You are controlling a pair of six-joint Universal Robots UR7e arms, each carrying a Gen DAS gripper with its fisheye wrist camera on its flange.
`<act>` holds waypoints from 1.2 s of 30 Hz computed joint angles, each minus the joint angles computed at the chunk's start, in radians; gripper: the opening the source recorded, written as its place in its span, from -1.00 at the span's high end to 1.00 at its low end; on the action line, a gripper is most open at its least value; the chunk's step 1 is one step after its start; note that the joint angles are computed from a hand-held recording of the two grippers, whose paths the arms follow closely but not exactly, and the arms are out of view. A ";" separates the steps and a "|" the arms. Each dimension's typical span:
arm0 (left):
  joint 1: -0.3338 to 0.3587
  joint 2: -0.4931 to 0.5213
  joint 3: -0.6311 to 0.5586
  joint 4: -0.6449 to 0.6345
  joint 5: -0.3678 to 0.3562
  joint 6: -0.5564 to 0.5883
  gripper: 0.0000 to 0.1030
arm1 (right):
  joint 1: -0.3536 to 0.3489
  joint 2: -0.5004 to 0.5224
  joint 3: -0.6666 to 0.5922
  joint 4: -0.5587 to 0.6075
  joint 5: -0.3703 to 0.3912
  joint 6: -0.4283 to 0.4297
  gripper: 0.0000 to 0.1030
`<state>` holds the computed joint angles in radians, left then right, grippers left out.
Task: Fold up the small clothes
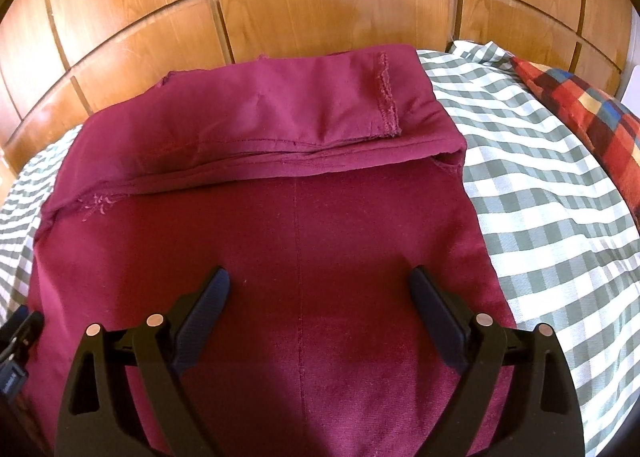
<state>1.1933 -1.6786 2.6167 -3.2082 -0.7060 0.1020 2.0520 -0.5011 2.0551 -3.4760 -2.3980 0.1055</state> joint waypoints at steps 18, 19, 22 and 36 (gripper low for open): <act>-0.008 -0.293 -0.012 0.326 -0.032 -0.041 -0.24 | 0.030 -0.091 0.010 0.040 0.096 0.019 -0.75; -0.014 -0.280 -0.020 0.309 -0.031 -0.029 -0.24 | 0.032 -0.094 -0.005 0.036 0.110 0.008 -0.75; -0.019 -0.201 -0.075 0.232 -0.062 0.022 -0.24 | 0.029 -0.087 -0.056 0.043 0.116 -0.039 -0.75; 0.122 0.328 -0.432 0.113 -0.045 0.123 -0.36 | -0.106 0.022 -0.207 0.112 0.056 -0.089 -0.77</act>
<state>1.3156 -1.3508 2.1844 -3.0947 -0.7512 0.2246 1.9458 -0.4786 1.8484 -3.3640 -2.3423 0.0165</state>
